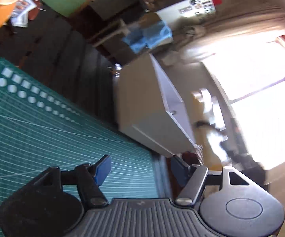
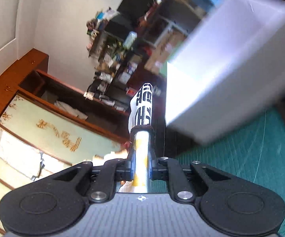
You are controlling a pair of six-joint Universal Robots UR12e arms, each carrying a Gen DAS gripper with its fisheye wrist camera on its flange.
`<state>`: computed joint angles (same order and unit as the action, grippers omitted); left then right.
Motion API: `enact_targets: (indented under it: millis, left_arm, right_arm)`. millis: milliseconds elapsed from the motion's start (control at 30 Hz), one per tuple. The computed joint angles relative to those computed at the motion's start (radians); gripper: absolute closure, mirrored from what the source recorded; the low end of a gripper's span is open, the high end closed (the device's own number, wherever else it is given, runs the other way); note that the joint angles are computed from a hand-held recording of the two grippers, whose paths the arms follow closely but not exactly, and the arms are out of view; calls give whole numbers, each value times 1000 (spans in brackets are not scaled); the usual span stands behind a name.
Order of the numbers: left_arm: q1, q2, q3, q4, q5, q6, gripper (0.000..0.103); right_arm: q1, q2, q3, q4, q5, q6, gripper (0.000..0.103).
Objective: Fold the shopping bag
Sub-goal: 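Carry the corded bag with the right tool into the white box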
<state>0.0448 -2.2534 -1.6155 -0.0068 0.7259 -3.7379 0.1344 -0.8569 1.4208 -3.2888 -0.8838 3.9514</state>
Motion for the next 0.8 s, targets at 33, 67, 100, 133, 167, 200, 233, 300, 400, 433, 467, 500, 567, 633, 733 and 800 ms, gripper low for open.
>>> enact_targets:
  millis: [33, 67, 100, 133, 167, 200, 233, 300, 400, 433, 467, 500, 567, 633, 733, 800]
  left_arm:
    - [-4, 4, 2, -42, 27, 21, 37]
    - [-9, 6, 2, -68, 57, 45, 37]
    - [-13, 11, 2, -95, 90, 75, 37]
    - [-18, 14, 5, -117, 124, 107, 37]
    - [-23, 17, 8, -136, 150, 142, 37]
    - [-25, 17, 15, -149, 166, 170, 37]
    - [-28, 18, 22, -161, 182, 198, 37]
    - [-34, 25, 22, -179, 206, 239, 37]
    - [-50, 27, 37, -230, 250, 309, 37]
    - [-58, 28, 43, -250, 283, 340, 37]
    - [-62, 28, 46, -259, 296, 357, 37]
    - [-67, 27, 50, -267, 309, 372, 37]
    - [-72, 31, 44, -270, 326, 398, 37]
    - [-75, 37, 34, -266, 340, 415, 37]
    - [-77, 37, 32, -261, 343, 420, 37]
    - [-73, 36, 28, -254, 329, 404, 37]
  right_arm:
    - [-5, -3, -29, 54, -19, -37, 91]
    - [-9, -3, -59, 107, -38, -72, 91]
    - [-12, 7, -100, 174, -55, -107, 91]
    - [-14, 21, -148, 247, -71, -141, 91]
    - [-16, 37, -198, 319, -89, -175, 91]
    - [-18, 55, -252, 392, -108, -206, 91]
    - [-17, 78, -302, 454, -122, -223, 91]
    - [-19, 113, -367, 542, -121, -242, 91]
    - [-10, 180, -473, 669, -157, -260, 91]
    - [-6, 202, -502, 694, -166, -263, 91]
    - [-2, 224, -529, 714, -172, -265, 91]
    - [0, 239, -545, 723, -172, -265, 91]
    - [3, 263, -568, 734, -169, -264, 91]
    - [10, 299, -618, 779, -174, -281, 91]
    - [11, 323, -652, 820, -154, -290, 91]
    - [10, 334, -674, 854, -142, -298, 90]
